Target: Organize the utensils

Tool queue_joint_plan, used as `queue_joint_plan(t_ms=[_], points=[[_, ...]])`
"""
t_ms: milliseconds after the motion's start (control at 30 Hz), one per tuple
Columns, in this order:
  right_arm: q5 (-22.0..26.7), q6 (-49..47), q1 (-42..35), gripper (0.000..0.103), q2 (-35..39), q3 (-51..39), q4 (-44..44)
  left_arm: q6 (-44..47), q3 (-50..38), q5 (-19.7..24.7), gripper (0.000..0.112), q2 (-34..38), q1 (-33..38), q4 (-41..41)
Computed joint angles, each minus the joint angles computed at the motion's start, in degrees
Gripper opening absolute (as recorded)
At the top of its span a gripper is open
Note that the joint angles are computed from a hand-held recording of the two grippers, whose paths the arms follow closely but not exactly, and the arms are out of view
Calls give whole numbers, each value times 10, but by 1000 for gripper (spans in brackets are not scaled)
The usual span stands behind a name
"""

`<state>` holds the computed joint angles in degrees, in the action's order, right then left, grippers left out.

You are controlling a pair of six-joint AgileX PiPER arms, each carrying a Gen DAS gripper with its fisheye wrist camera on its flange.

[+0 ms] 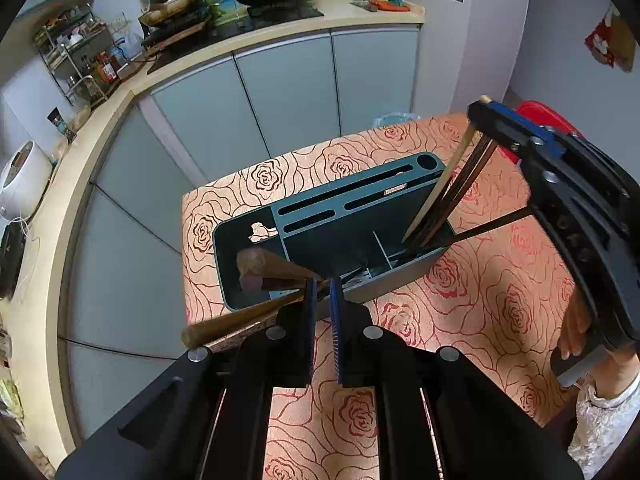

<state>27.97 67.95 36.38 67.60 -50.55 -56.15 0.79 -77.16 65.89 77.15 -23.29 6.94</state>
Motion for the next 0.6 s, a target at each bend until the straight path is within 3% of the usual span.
queue_joint_plan(t_ms=[133,233,367,600], points=[[-3,-14,-4,6,7,-4,9,4,19,-12,7,-14,5,-6],[-2,-36,-6,10,6,-10,30,13,26,-15,15,-22,22,-24],[4,-28,0,31,-6,-9,20,27,50,-28,24,-44,35,-41],[21,-23,13,33,-47,-2,13,48,95,-52,31,-83,56,-65]])
